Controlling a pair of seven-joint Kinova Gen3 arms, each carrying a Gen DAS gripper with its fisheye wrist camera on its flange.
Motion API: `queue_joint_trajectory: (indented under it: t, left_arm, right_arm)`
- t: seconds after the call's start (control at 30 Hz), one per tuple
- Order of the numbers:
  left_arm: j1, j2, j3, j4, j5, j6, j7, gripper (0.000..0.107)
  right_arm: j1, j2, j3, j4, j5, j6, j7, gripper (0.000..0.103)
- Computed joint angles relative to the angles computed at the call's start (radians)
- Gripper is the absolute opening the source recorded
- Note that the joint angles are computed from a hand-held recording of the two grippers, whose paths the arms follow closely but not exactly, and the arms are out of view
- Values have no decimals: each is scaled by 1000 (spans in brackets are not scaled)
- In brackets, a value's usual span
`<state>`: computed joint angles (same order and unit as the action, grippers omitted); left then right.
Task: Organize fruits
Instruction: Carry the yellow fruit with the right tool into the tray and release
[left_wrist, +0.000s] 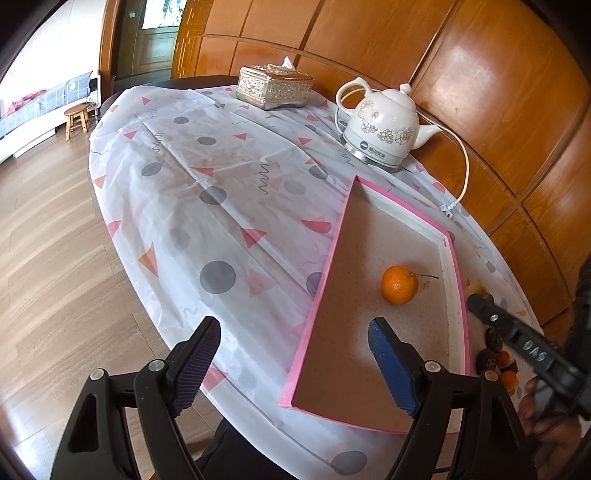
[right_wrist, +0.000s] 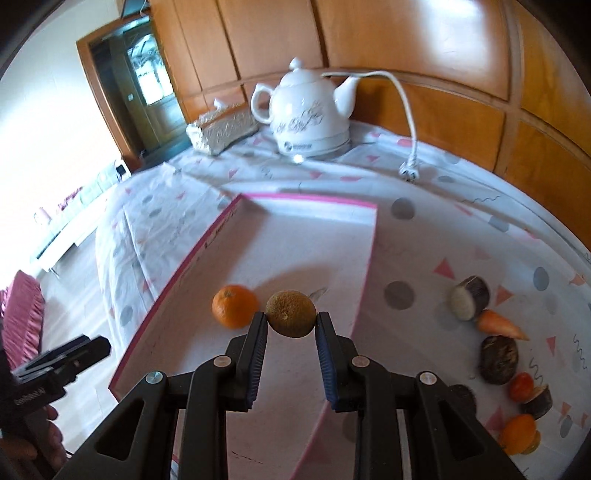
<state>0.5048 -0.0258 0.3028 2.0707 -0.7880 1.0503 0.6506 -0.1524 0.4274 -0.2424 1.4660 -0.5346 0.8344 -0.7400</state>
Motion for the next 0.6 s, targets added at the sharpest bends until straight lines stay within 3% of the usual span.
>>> queue_joint_trajectory:
  t: [0.2, 0.6]
  left_arm:
    - [-12, -17, -1, 21, 13, -25, 15, 83]
    - [-23, -24, 14, 26, 19, -10, 30, 83]
  right_arm:
    - [-62, -6, 19, 28, 78, -34, -46, 27]
    - [-89, 6, 18, 40, 156, -61, -98, 27]
